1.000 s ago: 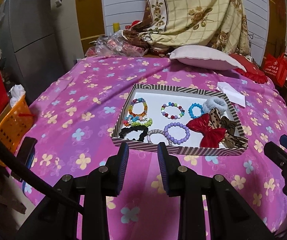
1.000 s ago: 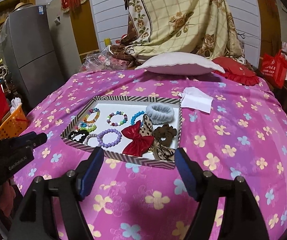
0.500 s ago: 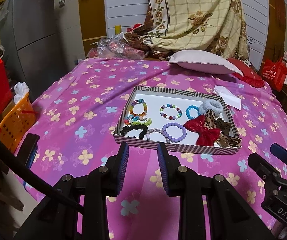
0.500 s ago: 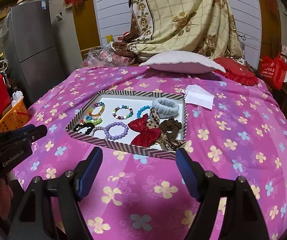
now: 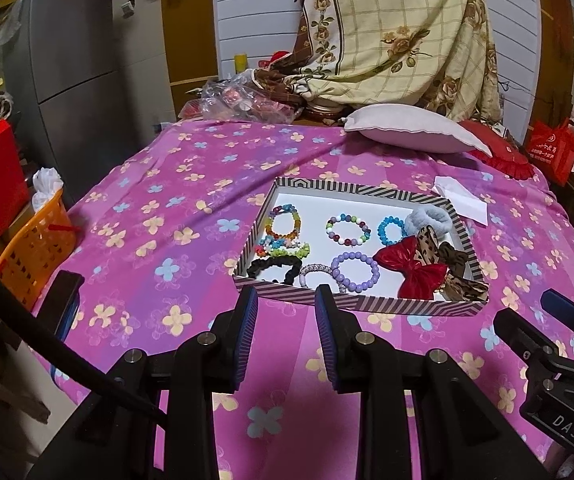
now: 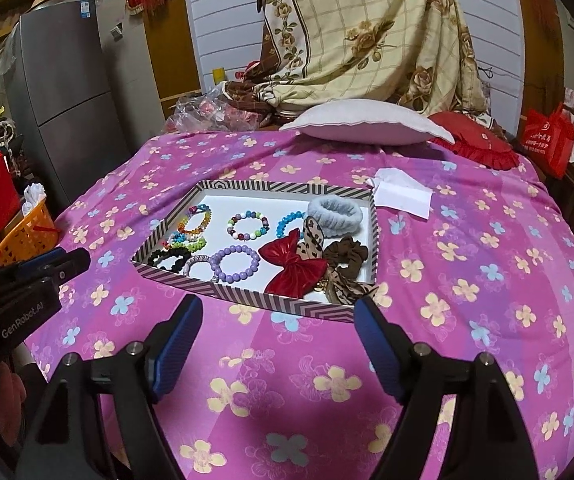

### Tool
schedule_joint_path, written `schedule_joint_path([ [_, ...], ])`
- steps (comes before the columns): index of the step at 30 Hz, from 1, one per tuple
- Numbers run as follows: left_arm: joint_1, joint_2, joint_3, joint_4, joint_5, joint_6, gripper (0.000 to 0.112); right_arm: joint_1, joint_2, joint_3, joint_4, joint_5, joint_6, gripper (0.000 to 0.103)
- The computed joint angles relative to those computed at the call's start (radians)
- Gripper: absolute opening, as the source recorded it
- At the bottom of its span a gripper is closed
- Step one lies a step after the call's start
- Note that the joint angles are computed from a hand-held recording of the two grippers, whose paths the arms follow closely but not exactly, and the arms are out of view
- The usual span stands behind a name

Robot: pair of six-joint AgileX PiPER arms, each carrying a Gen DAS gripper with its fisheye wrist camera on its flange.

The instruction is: Organize jewelry

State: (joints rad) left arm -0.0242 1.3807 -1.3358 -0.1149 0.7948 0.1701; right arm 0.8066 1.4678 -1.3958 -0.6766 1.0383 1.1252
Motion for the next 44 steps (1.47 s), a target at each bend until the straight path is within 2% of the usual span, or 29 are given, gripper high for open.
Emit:
schedule_joint_path([
  [17,-0.002,0.023,-0.018,0.013,-0.005,-0.014,0.047,-0.047,0.020,0.004,0.050,-0.046,-0.053,0.081],
  [31,-0.003,0.032,-0.029,0.015,-0.003,-0.008,0.047,-0.056,0.032,-0.006,0.062,-0.050,-0.068,0.081],
  [40,0.006,0.040,-0.016,-0.029,-0.032,0.023,0.047,-0.077,0.041,0.003,0.079,-0.074,-0.087,0.081],
  [44,-0.004,0.052,-0.011,0.006,-0.043,0.001,0.047,-0.095,0.021,0.034,0.078,-0.086,-0.082,0.081],
])
